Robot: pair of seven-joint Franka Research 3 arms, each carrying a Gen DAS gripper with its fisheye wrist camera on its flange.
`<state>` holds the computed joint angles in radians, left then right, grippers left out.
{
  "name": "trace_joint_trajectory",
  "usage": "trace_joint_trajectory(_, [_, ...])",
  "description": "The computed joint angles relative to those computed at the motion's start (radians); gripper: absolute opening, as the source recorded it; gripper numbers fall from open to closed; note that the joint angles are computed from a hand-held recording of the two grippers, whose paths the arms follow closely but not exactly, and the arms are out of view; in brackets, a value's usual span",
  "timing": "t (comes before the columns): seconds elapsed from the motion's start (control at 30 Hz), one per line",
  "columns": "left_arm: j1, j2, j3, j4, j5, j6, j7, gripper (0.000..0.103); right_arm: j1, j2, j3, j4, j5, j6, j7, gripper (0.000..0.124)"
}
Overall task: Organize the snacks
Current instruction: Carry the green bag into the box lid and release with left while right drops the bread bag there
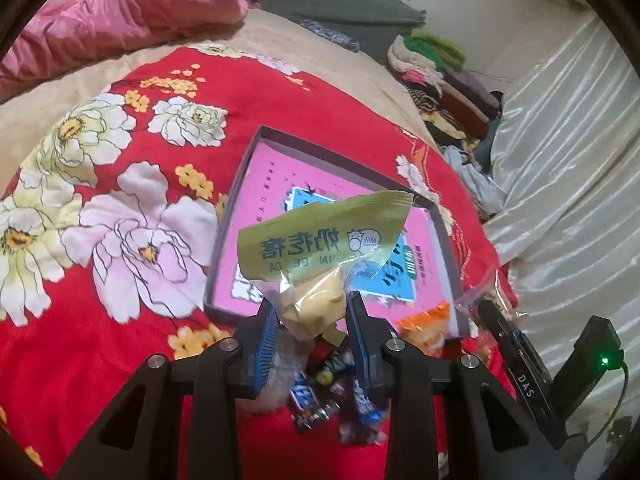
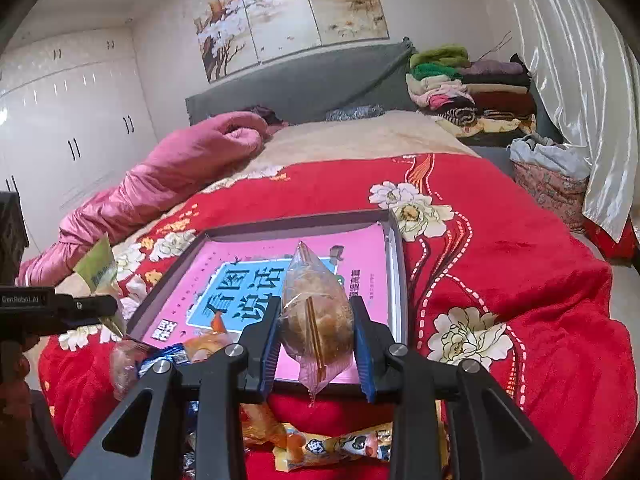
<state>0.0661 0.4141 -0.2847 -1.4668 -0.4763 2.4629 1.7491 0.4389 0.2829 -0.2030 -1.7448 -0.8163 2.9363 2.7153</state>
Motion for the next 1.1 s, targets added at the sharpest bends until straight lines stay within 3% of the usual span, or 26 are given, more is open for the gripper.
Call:
trace_joint_trajectory(0.33, [-0.028, 0.104, 0.01, 0.125, 0.096, -0.041, -0.085, 0.035, -0.032, 0.058, 0.032, 0.033, 0.206, 0.009, -0.199, 0.033])
trace_joint_trajectory(0.63, [-0.044, 0.154, 0.01, 0.18, 0.173, -0.053, -0.131, 0.035, -0.021, 0.077, 0.021, 0.026, 0.398, 0.031, -0.343, 0.033])
trace_joint_trajectory(1.1, [-0.078, 0.196, 0.027, 0.227, 0.28, -0.081, -0.175, 0.035, 0.004, 0.098, 0.002, 0.027, 0.547, 0.051, -0.473, 0.033])
